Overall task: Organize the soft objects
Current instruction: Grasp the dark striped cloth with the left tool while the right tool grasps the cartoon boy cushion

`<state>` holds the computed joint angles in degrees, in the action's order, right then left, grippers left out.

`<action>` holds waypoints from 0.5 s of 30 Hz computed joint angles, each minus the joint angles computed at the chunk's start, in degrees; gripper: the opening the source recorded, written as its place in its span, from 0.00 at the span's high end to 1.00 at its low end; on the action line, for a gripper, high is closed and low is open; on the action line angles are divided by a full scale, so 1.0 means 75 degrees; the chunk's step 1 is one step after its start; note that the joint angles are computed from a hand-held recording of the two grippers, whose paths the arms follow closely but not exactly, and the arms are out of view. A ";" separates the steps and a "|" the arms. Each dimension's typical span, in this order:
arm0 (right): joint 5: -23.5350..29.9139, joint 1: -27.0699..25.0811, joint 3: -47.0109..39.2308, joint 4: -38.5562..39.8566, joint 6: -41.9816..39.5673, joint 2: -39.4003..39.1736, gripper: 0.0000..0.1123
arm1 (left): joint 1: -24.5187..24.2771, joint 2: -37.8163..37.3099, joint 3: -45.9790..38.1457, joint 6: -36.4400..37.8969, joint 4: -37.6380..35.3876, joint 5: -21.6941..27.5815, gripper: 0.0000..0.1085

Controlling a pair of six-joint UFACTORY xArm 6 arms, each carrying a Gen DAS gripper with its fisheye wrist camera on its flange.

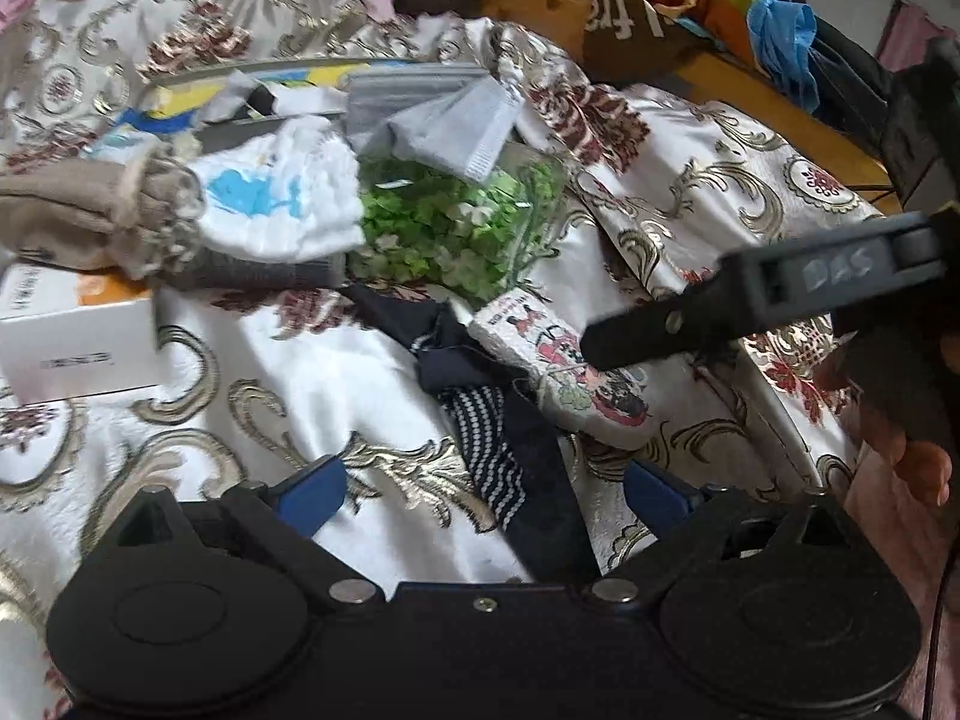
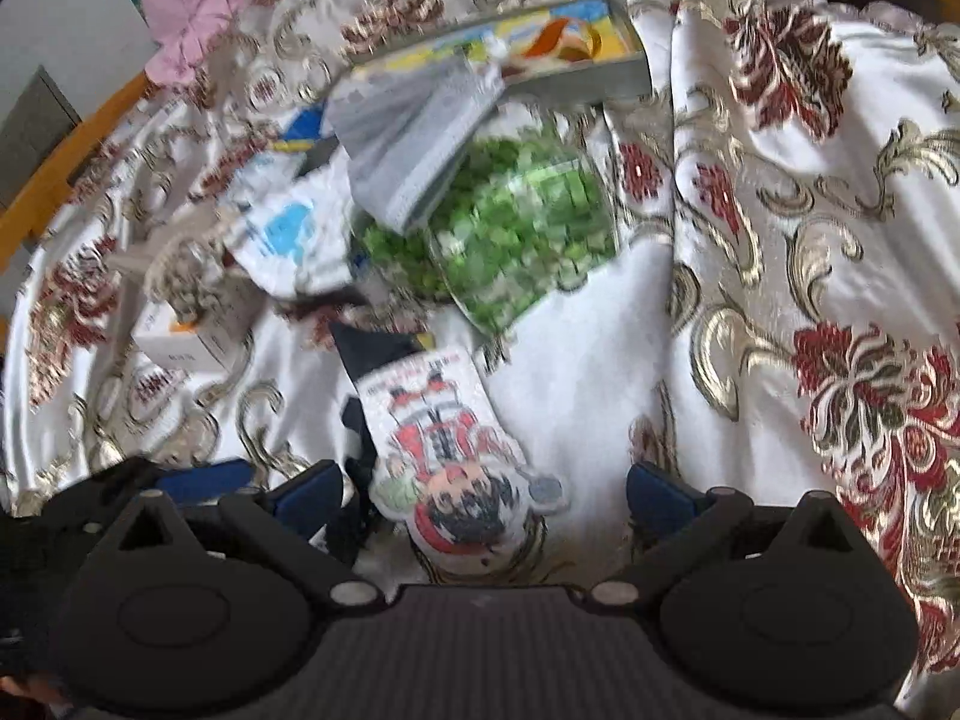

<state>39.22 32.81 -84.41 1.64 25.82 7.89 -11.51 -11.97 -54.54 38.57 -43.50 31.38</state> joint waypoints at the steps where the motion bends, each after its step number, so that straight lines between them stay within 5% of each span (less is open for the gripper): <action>1: -0.0122 -0.0014 0.0054 0.0165 -0.0125 -0.0022 0.09 | 0.0024 0.0110 -0.0093 0.0085 -0.0134 0.0074 0.11; 10: -0.0269 -0.0036 0.0074 0.0518 -0.0187 0.0057 0.09 | 0.0035 0.0507 -0.0316 0.0531 -0.0913 0.0056 0.25; 15: -0.0243 -0.0070 0.0050 0.0474 0.0061 0.0109 0.09 | -0.0062 0.0458 -0.0279 0.0342 -0.0251 0.0054 0.45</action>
